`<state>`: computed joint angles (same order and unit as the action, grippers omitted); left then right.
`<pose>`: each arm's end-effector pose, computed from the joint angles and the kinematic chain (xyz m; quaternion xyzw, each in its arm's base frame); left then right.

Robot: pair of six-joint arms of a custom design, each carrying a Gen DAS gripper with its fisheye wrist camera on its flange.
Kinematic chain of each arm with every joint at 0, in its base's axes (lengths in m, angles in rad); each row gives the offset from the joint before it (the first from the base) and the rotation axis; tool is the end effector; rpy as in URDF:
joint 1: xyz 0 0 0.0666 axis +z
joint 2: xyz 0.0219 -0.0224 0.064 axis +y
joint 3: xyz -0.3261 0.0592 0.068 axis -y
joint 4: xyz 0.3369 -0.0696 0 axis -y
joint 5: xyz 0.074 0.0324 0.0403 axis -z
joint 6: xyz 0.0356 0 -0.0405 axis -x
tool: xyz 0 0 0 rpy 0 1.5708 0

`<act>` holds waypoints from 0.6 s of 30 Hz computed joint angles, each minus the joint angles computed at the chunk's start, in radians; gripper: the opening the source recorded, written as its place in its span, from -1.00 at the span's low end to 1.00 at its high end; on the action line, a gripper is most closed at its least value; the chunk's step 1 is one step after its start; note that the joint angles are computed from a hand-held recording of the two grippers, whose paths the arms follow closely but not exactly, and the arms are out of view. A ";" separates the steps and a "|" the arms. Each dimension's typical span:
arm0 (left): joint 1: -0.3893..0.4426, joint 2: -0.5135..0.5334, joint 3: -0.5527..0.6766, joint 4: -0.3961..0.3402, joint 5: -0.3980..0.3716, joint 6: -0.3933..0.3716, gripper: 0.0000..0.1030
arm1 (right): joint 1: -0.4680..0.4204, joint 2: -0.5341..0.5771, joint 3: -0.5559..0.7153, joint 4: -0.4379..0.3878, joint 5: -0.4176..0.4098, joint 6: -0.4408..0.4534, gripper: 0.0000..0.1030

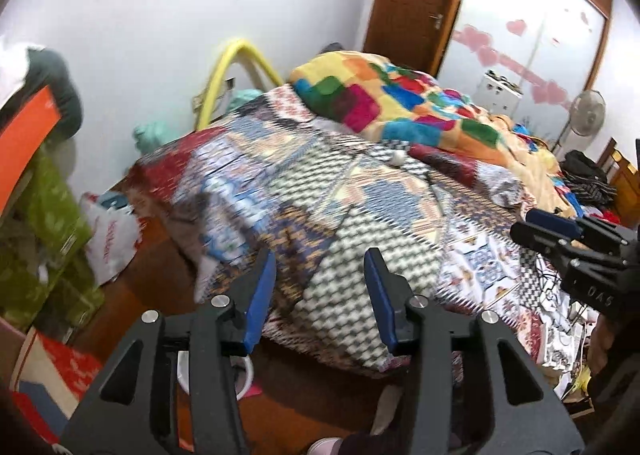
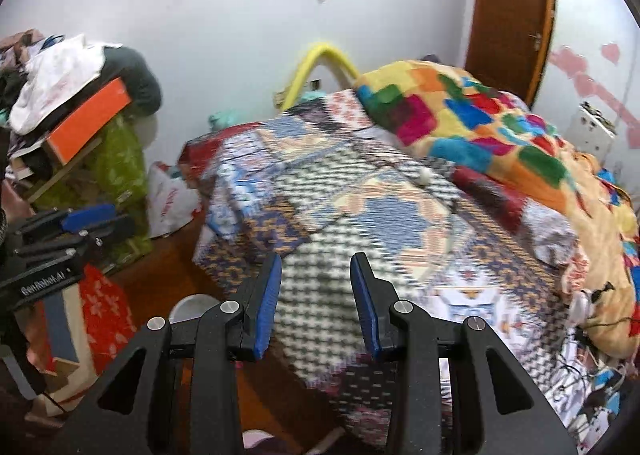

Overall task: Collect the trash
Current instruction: 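Move both empty tools back over the quilt, then grasp the white tape roll with the left tool while the right tool grasps the black Sharpie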

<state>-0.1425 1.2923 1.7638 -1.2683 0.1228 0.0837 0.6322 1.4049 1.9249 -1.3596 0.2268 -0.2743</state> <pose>0.3696 -0.0578 0.5375 0.0503 0.9232 -0.0990 0.3679 0.3276 0.2295 0.5498 -0.1254 0.9203 0.0605 0.3656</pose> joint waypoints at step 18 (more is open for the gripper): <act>-0.207 0.762 0.843 -0.119 -0.015 0.031 -0.05 | -0.411 0.101 -0.115 0.147 -0.184 0.129 -0.37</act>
